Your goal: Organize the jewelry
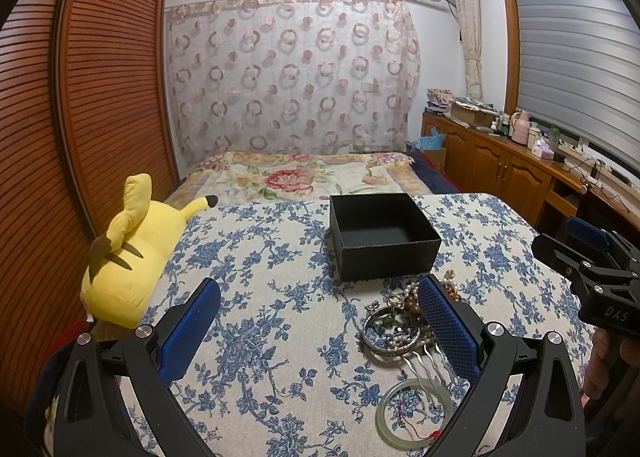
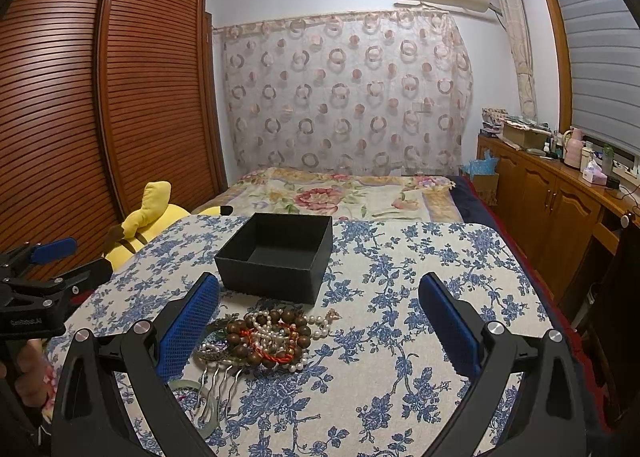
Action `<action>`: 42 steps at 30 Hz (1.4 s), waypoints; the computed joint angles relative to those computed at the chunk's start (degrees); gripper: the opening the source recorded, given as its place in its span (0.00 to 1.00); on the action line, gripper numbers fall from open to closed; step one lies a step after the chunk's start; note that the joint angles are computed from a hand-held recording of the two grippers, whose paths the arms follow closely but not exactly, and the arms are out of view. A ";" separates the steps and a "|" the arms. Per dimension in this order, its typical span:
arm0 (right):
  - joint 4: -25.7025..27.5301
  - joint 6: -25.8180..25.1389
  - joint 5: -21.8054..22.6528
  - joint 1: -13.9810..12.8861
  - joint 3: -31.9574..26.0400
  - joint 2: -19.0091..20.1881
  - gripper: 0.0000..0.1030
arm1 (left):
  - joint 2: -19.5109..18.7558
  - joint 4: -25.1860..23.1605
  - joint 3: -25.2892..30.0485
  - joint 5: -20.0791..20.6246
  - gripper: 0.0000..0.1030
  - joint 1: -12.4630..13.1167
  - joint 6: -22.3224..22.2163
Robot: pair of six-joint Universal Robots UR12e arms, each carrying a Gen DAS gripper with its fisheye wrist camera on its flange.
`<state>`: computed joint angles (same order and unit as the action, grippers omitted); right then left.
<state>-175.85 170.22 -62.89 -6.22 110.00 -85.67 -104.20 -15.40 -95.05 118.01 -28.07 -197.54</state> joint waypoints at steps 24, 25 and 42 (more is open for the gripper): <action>5.64 -4.30 3.50 -0.36 -0.55 0.58 0.82 | -0.39 -3.47 -0.49 -5.87 0.93 1.63 0.23; 6.48 -4.85 3.84 -0.41 -0.67 0.71 0.81 | -0.44 -3.83 -0.53 -6.40 0.93 1.75 0.19; 24.29 -19.99 9.59 2.16 -4.62 3.56 0.44 | -1.57 -8.78 -1.00 -12.59 0.93 3.57 0.06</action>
<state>-151.57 150.23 -53.31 -4.06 105.38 -82.11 -105.77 -24.18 -96.06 105.42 -24.51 -197.48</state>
